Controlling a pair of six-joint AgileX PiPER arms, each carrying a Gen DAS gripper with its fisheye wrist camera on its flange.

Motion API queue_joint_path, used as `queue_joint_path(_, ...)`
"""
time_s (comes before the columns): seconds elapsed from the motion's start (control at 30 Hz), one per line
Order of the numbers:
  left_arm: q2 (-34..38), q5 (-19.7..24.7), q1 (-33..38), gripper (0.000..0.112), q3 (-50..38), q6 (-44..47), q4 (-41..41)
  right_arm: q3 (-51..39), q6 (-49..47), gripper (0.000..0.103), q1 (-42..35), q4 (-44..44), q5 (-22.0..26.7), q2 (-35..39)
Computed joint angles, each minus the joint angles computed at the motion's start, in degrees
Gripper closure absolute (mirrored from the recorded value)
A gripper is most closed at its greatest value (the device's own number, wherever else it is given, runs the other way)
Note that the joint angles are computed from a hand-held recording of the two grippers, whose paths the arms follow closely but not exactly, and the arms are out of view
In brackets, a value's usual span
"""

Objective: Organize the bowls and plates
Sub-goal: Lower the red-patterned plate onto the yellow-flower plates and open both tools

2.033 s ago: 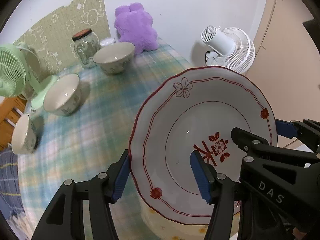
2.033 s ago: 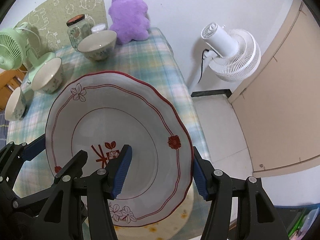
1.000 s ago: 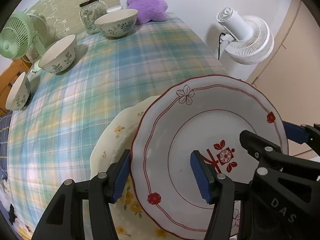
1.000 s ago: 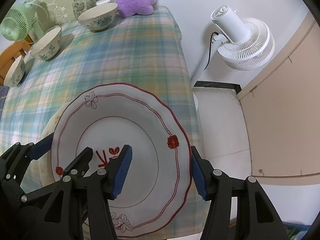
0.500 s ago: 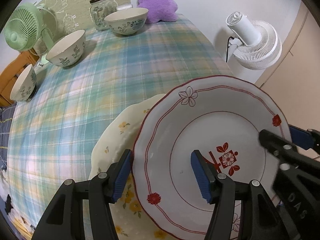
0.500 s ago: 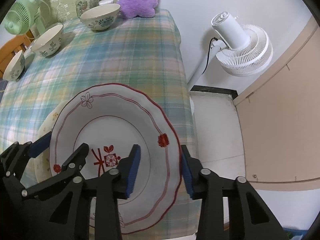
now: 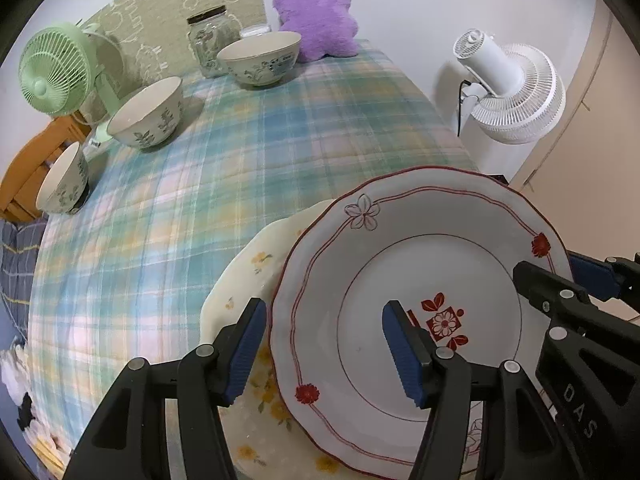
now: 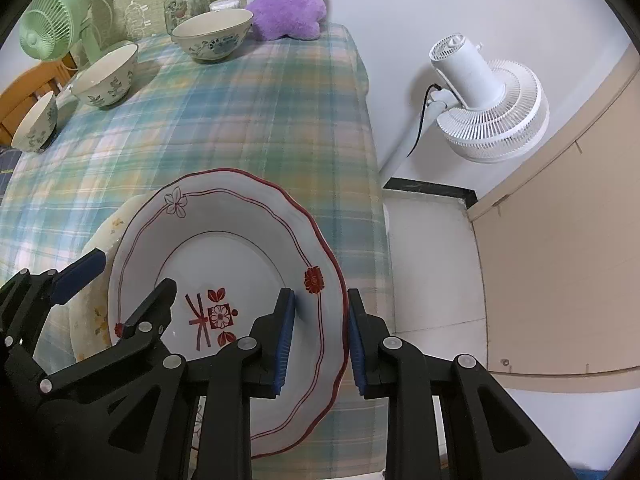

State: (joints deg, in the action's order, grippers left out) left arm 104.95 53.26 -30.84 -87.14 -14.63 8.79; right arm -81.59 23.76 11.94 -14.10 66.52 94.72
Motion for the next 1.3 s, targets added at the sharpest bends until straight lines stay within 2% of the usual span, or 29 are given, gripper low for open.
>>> queue_joint_path(0.4,-2.3,-0.1,2.2,0.05,3.5,-0.4,0.3,-0.7,-1.2,0.075,0.8,5.3,-0.2,2.4)
queue_joint_path(0.73,-3.3,-0.7,3.5,0.048,5.1,0.1,0.4,0.1,2.0,0.068,3.2,2.5,-0.8,3.7)
queue_joint_path(1.07,-3.6,-0.6,4.2,0.048,6.2,-0.6,1.0,-1.1,4.1,0.057,5.8,-2.1,0.2,5.6)
queue_joint_path(1.2,-3.8,-0.3,5.0,0.048,6.5,-0.4,0.1,-0.6,4.6,0.045,5.4,-1.6,-0.4,5.5)
queue_joint_path(1.3,-4.8,-0.3,5.6,0.043,7.1,-0.8,0.1,0.3,4.7,0.04,5.7,-2.2,-1.3,4.4)
